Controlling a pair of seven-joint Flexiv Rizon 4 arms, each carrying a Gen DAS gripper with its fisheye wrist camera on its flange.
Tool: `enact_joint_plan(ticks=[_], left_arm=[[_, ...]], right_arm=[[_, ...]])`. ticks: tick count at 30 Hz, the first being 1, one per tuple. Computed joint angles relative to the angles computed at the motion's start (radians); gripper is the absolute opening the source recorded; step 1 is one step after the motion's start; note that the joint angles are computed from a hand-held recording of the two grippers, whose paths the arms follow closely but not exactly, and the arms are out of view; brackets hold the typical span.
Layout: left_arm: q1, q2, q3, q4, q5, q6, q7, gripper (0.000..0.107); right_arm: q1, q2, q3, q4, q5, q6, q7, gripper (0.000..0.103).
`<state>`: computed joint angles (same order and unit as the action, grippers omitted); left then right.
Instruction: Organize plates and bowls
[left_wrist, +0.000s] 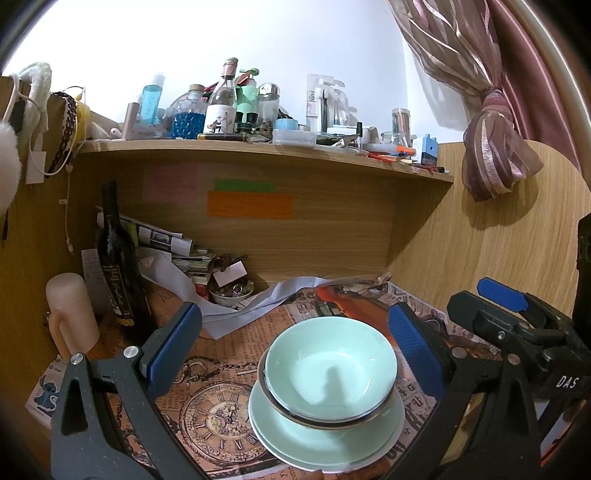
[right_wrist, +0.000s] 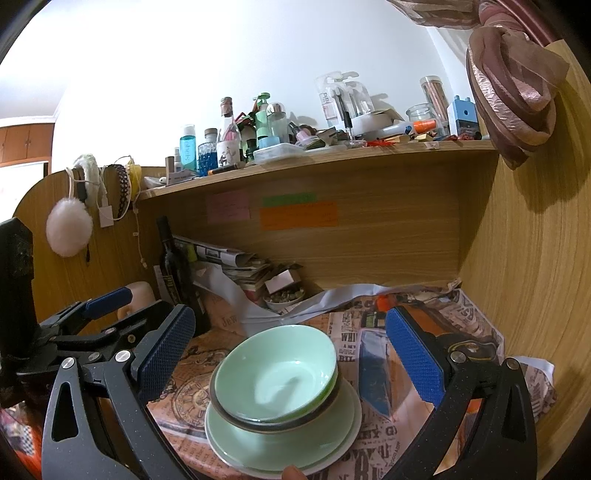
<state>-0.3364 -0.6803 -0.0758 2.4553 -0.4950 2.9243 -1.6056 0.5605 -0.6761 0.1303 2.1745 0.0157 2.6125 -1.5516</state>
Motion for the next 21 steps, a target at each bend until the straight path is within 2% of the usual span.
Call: enact_joint_plan(ticks=[13,21], left_arm=[[-0.033,-0.006,-0.005,-0.018,-0.06,0.001,0.032,0.103],[-0.028,-0.006,-0.011,-0.022,-0.071,-0.011,0.017,0.103]], right_arm=[[0.01,-0.003,-0.001,-0.01,0.013,-0.014,0.001,0.103],[0.018,-0.007,-0.002,-0.017,0.023,-0.028,0.008,0.103]])
